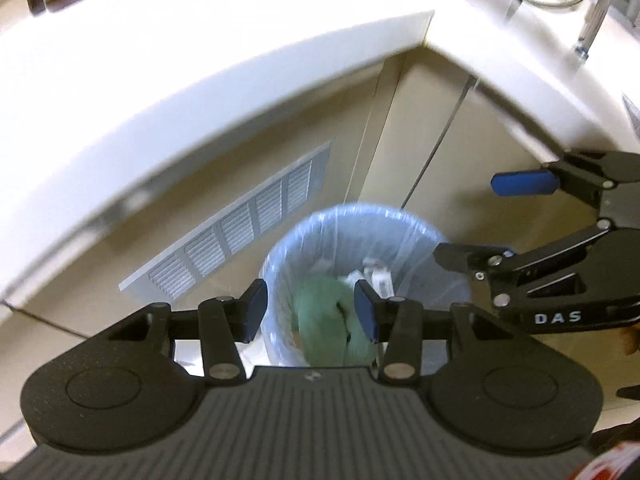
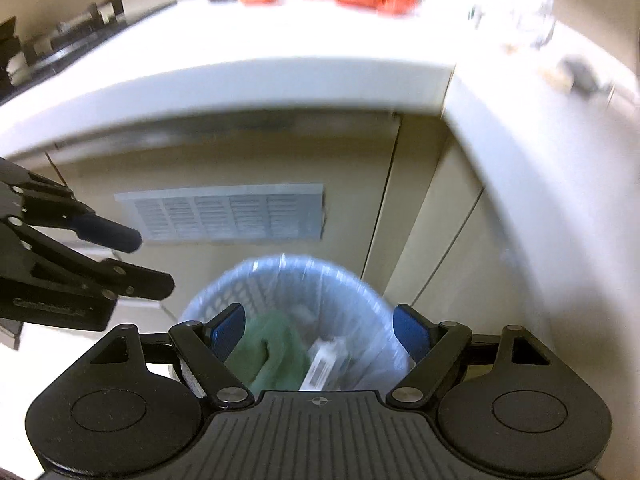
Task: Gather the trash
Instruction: 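Raise both tools back toward the counter trash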
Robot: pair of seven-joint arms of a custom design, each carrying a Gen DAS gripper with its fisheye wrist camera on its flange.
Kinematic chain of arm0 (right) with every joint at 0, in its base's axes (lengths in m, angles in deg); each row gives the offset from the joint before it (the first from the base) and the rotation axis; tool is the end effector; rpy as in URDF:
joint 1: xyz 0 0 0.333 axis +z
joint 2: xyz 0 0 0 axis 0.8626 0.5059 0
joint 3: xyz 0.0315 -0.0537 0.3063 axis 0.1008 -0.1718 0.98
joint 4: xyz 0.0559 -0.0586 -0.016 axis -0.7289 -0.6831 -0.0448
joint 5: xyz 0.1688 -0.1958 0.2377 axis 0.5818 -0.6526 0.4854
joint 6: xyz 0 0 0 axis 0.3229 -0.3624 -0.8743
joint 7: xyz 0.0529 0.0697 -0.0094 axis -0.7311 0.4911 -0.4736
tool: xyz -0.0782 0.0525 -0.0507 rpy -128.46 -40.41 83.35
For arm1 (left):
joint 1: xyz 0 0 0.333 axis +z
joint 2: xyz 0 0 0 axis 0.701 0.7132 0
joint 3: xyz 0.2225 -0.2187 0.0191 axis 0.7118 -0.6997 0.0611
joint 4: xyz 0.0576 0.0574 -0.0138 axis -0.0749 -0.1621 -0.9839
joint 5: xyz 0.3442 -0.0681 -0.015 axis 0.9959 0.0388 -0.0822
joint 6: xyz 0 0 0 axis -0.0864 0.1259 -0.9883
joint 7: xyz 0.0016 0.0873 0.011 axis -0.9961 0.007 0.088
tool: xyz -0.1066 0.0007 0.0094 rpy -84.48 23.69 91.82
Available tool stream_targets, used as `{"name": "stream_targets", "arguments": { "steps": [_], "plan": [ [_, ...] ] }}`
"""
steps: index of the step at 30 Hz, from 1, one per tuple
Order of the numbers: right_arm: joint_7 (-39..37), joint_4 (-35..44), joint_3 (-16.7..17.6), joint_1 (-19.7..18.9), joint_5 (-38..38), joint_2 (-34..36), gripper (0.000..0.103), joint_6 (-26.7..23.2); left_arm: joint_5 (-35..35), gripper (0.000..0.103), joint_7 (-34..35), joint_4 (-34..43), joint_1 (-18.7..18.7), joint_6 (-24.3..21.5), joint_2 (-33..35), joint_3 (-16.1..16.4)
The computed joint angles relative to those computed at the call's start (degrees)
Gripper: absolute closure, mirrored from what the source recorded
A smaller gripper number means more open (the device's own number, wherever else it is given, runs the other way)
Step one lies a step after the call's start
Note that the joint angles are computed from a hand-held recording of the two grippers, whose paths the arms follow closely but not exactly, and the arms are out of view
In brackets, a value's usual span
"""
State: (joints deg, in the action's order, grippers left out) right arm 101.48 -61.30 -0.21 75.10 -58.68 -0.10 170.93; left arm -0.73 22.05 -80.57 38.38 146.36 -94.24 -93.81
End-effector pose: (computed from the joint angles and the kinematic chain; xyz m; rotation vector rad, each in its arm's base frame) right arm 0.5468 0.2616 0.4722 -2.2931 0.9052 -0.3337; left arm 0.4724 -0.1786 0.4989 -2.0165 1.8330 -0.5650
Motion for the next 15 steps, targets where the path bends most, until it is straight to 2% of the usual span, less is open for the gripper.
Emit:
{"name": "stream_targets", "arguments": {
  "steps": [4,8,12,15],
  "plan": [
    [-9.8,-1.3,1.8,-1.3,6.8,-2.9,0.022,5.1,1.6,0.06,-0.7,1.0,0.4,1.4,-1.1,-0.3],
    [-17.5,-0.9,1.6,-1.1,14.2,-4.6,0.022,8.8,3.2,0.06,-1.2,2.5,1.1,2.9,-1.7,-0.7],
    [-17.8,0.5,0.0,-0.2,16.7,-5.0,0.022,11.3,5.4,0.06,-2.6,5.7,1.8,4.4,-0.2,-1.2],
    [-15.5,2.7,-1.1,-0.3,14.9,-3.7,0.022,13.4,7.8,0.06,-4.7,9.0,1.8,5.5,2.2,-1.2]
  ]
}}
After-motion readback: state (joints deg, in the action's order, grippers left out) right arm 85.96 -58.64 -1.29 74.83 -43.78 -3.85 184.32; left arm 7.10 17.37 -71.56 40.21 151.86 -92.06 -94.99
